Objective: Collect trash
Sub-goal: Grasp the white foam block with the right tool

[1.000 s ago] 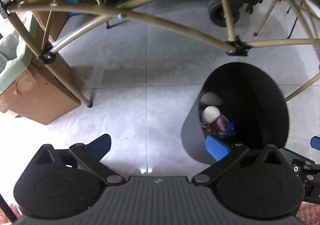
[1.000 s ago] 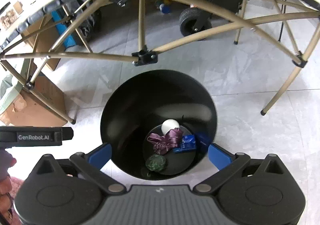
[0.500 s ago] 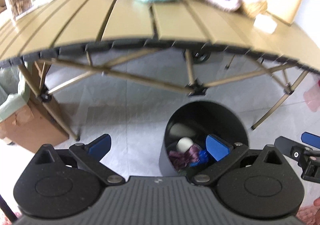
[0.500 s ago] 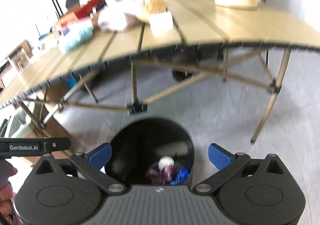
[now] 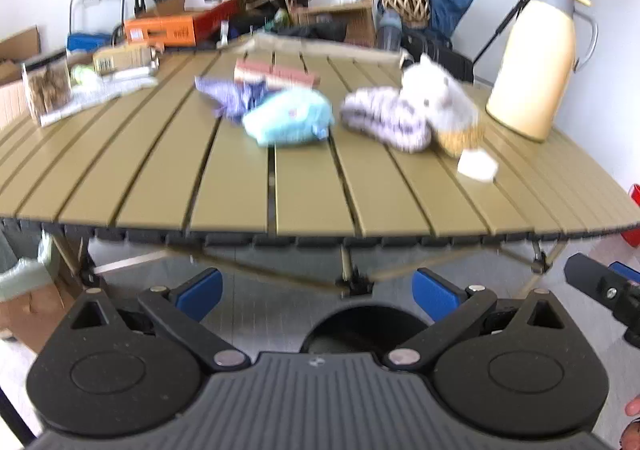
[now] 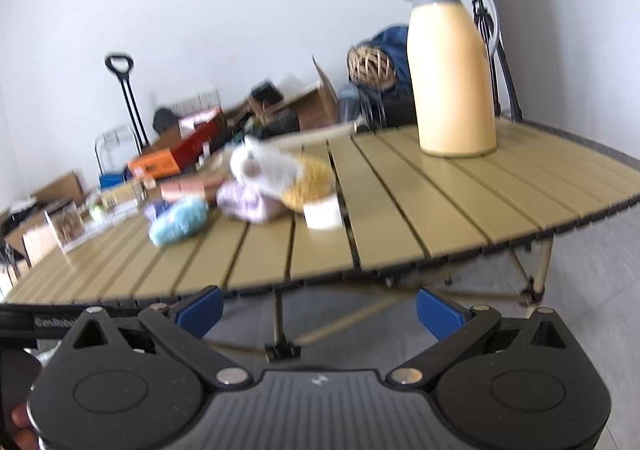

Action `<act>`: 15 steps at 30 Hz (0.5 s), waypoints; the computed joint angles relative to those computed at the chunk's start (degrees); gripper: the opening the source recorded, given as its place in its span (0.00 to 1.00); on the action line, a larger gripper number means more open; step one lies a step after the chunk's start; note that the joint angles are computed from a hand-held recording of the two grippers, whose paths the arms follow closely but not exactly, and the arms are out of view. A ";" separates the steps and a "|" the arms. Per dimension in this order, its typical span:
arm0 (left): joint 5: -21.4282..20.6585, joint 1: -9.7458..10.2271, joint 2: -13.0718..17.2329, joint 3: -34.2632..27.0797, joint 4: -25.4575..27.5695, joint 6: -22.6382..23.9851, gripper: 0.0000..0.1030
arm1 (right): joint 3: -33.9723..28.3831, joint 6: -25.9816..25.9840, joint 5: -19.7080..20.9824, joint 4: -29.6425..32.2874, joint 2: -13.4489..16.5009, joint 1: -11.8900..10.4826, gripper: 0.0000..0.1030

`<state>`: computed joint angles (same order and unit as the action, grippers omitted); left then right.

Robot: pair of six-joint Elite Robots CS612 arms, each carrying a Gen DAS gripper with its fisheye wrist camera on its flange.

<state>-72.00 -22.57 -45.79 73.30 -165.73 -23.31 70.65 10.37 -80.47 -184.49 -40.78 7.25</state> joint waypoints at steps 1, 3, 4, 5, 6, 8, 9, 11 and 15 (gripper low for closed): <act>0.23 0.04 0.18 -0.37 -0.61 -0.15 1.00 | -0.40 0.14 0.02 -0.46 0.09 0.01 1.00; 0.48 0.20 0.54 -1.17 -1.34 -0.41 1.00 | -1.53 -0.01 -0.37 -1.33 0.66 0.05 1.00; 0.96 0.23 0.82 -1.69 -1.98 -0.13 1.00 | -2.25 -0.08 -0.63 -1.57 1.03 0.11 1.00; 1.53 0.22 1.01 -2.03 -2.59 0.26 1.00 | -3.05 0.03 -0.77 -1.96 1.44 0.14 1.00; 2.15 0.24 1.39 -2.67 -3.22 0.71 1.00 | -3.77 0.16 -0.47 -2.27 1.80 0.04 1.00; 2.94 0.34 2.08 -3.91 -3.91 1.19 1.00 | -5.32 0.37 0.32 -3.17 2.66 -0.07 1.00; 3.06 0.46 2.48 -4.70 -3.95 1.16 1.00 | -6.18 0.48 0.40 -3.54 3.13 -0.06 1.00; 2.11 0.91 3.17 -6.15 -3.75 0.10 1.00 | -7.62 0.21 0.07 -3.99 3.92 0.00 1.00; 1.99 1.49 4.87 -9.51 -2.99 -0.49 1.00 | -13.06 -1.90 -4.14 -1.04 6.66 0.84 1.00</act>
